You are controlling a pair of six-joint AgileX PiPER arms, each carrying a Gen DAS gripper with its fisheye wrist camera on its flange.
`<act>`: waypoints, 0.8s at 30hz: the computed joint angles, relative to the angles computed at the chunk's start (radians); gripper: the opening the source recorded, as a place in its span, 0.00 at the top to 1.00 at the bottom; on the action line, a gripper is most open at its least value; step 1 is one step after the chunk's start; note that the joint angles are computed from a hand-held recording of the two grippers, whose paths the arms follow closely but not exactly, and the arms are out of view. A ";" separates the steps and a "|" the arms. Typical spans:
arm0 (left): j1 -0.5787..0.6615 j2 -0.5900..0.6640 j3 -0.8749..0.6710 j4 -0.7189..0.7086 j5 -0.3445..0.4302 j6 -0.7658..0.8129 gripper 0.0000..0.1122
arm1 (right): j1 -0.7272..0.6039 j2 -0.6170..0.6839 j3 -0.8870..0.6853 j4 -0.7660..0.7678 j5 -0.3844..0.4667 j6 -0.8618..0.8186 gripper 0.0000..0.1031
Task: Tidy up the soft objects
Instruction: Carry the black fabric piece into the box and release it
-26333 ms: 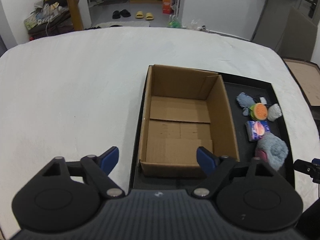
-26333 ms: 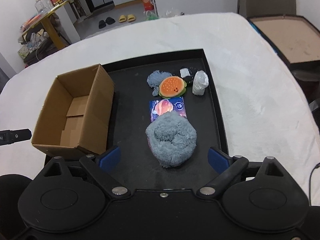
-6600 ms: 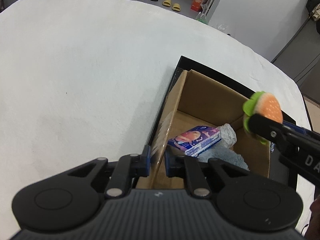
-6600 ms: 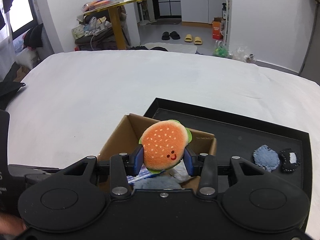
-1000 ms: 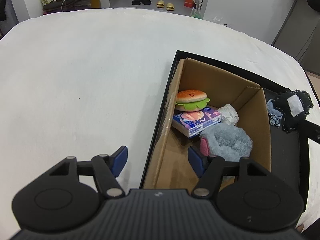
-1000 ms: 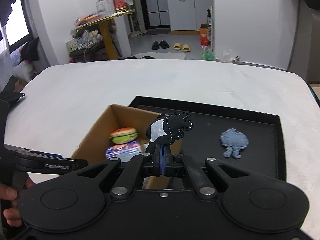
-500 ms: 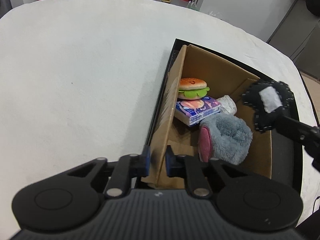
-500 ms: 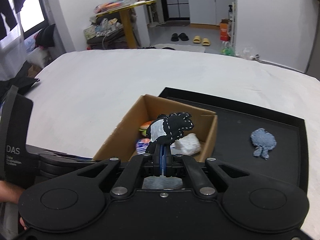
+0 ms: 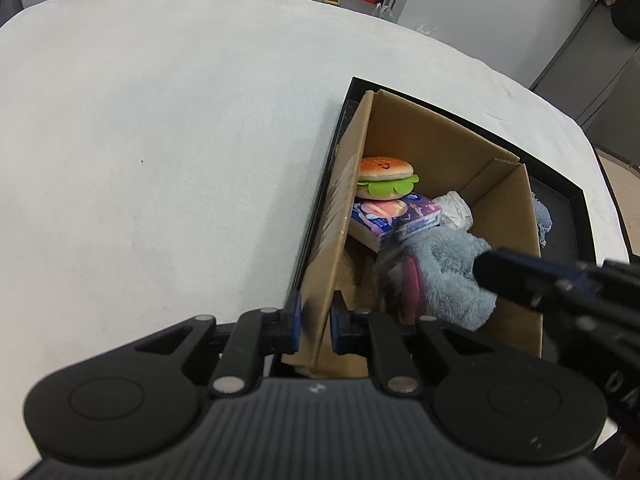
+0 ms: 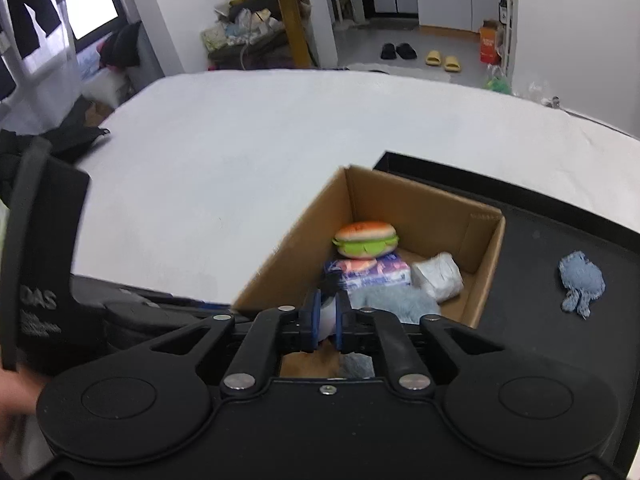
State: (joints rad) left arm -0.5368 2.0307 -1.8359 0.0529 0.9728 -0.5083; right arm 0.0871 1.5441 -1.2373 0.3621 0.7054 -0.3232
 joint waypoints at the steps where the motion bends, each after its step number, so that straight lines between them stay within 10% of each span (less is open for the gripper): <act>1: 0.001 0.000 0.000 -0.002 0.000 0.001 0.89 | -0.006 -0.001 0.006 0.000 0.003 0.009 0.91; 16: -0.018 0.069 -0.138 0.038 0.111 0.018 0.84 | -0.151 -0.049 0.066 0.021 -0.042 -0.023 0.76; 24: -0.030 0.141 -0.285 0.080 0.200 -0.004 0.62 | -0.235 -0.014 0.050 0.063 -0.066 -0.084 0.71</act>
State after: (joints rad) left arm -0.5665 2.1714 -2.1206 0.1324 1.1725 -0.5127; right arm -0.1479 1.5299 -1.1871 0.4247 0.6390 -0.4069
